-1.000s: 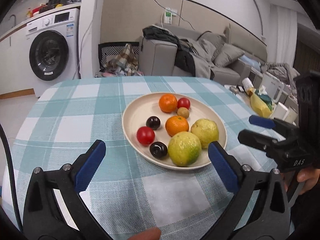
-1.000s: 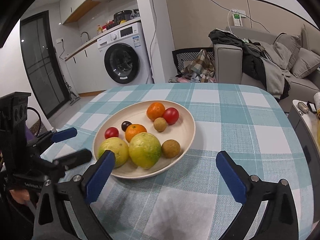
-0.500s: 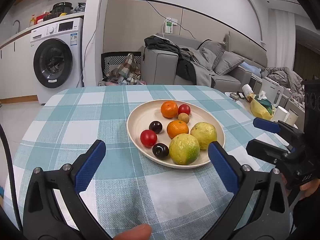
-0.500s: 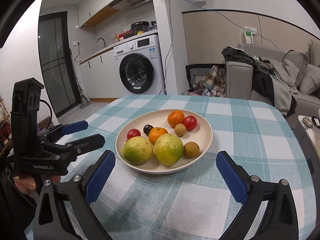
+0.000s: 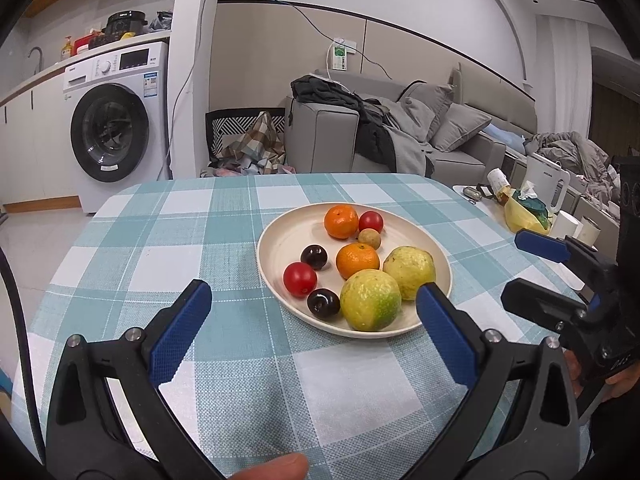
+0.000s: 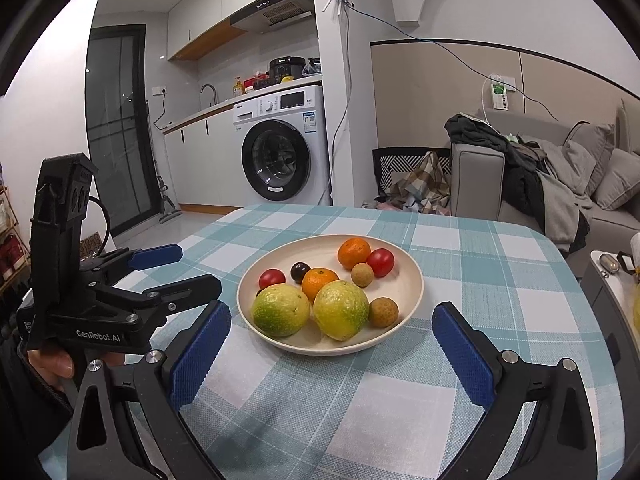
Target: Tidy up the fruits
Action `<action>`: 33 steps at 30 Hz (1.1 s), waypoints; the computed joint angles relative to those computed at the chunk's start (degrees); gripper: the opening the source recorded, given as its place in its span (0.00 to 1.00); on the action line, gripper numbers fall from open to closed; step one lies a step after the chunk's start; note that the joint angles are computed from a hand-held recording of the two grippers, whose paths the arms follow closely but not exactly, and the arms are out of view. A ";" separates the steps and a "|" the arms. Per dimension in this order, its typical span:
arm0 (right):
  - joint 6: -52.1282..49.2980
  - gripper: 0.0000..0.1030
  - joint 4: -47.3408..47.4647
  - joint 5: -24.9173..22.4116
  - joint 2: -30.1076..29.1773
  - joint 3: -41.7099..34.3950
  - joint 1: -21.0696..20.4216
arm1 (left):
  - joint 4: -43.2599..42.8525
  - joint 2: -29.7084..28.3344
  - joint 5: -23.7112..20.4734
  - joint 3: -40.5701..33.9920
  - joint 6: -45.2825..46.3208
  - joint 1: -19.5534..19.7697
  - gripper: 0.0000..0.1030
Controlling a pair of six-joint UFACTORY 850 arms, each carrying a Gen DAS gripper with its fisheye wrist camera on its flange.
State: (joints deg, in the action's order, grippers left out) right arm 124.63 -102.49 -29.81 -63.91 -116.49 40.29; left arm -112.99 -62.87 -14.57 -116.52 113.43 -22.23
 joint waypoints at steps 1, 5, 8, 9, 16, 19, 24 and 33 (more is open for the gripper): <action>0.23 1.00 -0.08 0.06 0.04 0.05 0.02 | -0.05 0.04 0.06 0.08 -0.03 0.01 0.99; 0.93 1.00 -0.44 0.14 0.31 0.53 -0.01 | -0.09 0.04 0.26 0.03 0.06 0.02 0.99; 0.86 1.00 -0.48 0.13 0.29 0.49 -0.02 | 0.21 0.01 0.20 -0.03 -0.19 0.05 0.99; 0.78 1.00 -0.36 0.22 0.31 0.51 -0.04 | 0.17 0.03 0.08 -0.01 -0.14 0.09 0.99; 0.81 1.00 -0.33 0.35 0.42 0.65 -0.01 | 0.17 0.00 0.08 -0.03 -0.14 0.05 0.99; 0.85 1.00 -0.50 0.35 0.49 0.76 -0.01 | 0.41 -0.16 0.15 -0.23 -0.32 0.08 0.99; 0.62 1.00 -0.22 0.39 0.38 0.59 -0.03 | 1.73 -0.48 0.32 -0.69 -1.89 0.22 0.99; 0.65 1.00 -0.32 0.40 0.38 0.57 -0.03 | 1.31 -0.49 0.35 -0.70 -1.22 0.20 0.99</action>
